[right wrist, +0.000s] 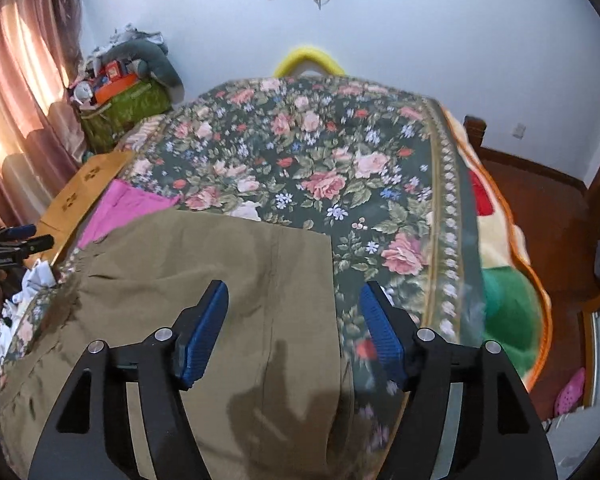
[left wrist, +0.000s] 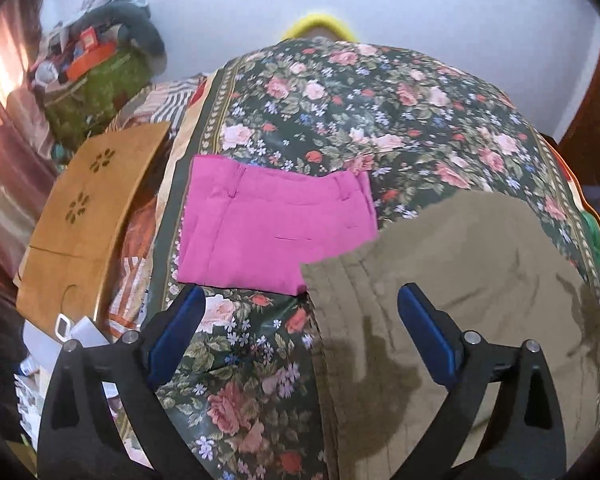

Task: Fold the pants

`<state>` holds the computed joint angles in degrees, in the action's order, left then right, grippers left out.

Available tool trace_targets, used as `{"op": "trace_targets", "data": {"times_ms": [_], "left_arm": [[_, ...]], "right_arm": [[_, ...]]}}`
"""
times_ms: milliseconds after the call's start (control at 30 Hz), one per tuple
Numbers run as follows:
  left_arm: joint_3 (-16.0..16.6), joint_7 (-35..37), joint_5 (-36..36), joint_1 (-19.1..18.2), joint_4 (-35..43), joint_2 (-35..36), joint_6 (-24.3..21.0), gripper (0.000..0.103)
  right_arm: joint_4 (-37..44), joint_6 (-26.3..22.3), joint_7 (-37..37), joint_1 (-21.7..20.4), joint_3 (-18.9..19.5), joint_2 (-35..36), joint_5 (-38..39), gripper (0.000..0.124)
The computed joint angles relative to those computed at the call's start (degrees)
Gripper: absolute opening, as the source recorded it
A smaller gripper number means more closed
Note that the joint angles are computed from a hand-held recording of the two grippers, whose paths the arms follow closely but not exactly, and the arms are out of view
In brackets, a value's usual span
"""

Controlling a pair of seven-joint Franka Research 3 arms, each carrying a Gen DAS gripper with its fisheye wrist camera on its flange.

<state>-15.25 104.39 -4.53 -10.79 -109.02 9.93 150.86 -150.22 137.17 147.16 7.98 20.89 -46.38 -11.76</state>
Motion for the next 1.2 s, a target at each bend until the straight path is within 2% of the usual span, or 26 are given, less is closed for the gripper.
{"op": "trace_targets", "data": {"times_ms": [267, 467, 533, 600, 667, 733, 767, 800, 833, 933, 1000, 1100, 1200], "left_arm": [[-1.1, -0.7, -0.2, 0.1, 8.6, 8.7, -6.7, 0.098], [-1.8, -2.2, -0.4, -0.2, 14.1, 14.4, -11.9, 0.098], [-2.2, -2.0, -0.9, 0.0, 14.4, 15.1, -12.1, 0.098], [-2.9, -0.7, -1.9, 0.5, 14.4, 15.3, -11.8, 0.097], [-3.9, 1.4, -3.8, 1.4, 14.8, 15.7, -12.4, 0.091], [-4.6, 2.7, -6.0, 2.1, 15.4, 16.1, -13.7, 0.076], [-4.9, 3.0, -7.2, 2.3, 15.8, 16.3, -14.6, 0.072], [-4.9, 2.9, -7.8, 2.3, 15.8, 16.2, -14.9, 0.067], [-4.5, 2.5, -7.7, 1.9, 15.4, 15.9, -14.3, 0.064], [-3.6, 2.2, -5.9, 0.9, 13.6, 14.3, -11.4, 0.053], [-3.3, 2.3, -5.2, 0.7, 12.8, 13.5, -10.4, 0.049], [-2.5, 2.1, -2.5, -0.1, 10.9, 11.5, -7.8, 0.042], [-2.9, 2.7, -2.9, 0.4, 10.0, 9.8, -5.9, 0.042]], "right_arm": [[0.7, 7.1, -2.6, -2.1, -4.1, 10.9, 0.3, 0.065], [1.6, 11.8, -5.9, -1.5, -8.5, 18.5, 3.8, 0.065], [1.5, 13.5, -7.1, -0.8, -9.8, 20.3, 5.8, 0.065], [0.7, 16.6, -6.5, -1.1, -9.5, 20.9, 6.4, 0.062], [0.0, 19.1, -6.8, -0.9, -9.7, 21.3, 7.6, 0.057], [-0.5, 21.0, -7.8, -0.3, -10.2, 21.7, 9.1, 0.038], [-0.9, 21.8, -7.8, 0.0, -10.3, 21.5, 10.1, 0.031], [-0.7, 21.3, -7.9, -0.1, -10.1, 21.6, 10.4, 0.015], [-0.7, 21.6, -8.7, 0.3, -10.4, 21.7, 11.2, 0.013], [-0.1, 20.8, -7.7, -1.8, -8.3, 21.2, 9.1, 0.009], [0.8, 18.6, -5.7, -4.1, -5.5, 19.7, 5.1, 0.009], [2.3, 16.1, -3.4, -6.1, -3.6, 17.6, 0.4, 0.008], [2.6, 15.8, -2.7, -6.4, -4.2, 13.9, -0.9, 0.008]]}}
